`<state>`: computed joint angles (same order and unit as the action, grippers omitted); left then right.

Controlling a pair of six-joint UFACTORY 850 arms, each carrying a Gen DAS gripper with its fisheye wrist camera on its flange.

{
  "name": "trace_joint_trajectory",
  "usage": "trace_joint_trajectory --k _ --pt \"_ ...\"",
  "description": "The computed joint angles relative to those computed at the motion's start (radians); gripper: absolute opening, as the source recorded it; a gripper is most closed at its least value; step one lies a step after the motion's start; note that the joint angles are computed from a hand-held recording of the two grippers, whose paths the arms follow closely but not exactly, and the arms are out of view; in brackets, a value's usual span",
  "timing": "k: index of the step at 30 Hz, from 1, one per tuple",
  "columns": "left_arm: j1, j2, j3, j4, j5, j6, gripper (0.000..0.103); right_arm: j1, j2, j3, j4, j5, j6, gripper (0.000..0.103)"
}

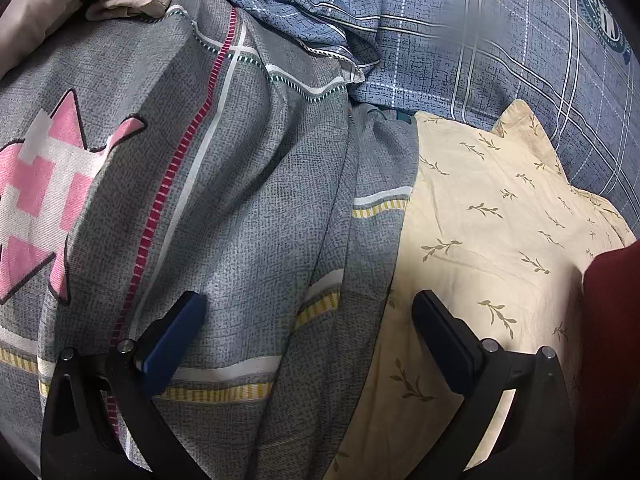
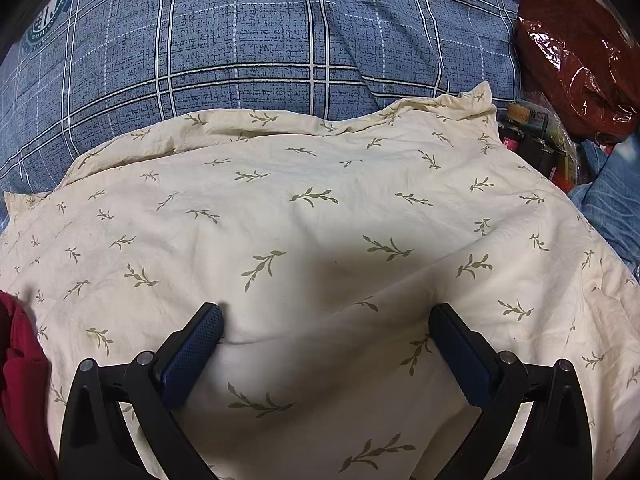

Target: Fold small clothes

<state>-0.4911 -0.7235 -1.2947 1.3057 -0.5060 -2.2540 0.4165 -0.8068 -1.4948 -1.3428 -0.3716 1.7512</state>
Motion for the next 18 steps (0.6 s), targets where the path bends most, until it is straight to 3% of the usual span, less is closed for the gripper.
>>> trace_joint_trajectory --k 18 --pt "0.000 -0.001 0.000 0.001 0.000 -0.001 0.103 0.000 0.001 0.003 -0.009 0.000 0.010 0.103"
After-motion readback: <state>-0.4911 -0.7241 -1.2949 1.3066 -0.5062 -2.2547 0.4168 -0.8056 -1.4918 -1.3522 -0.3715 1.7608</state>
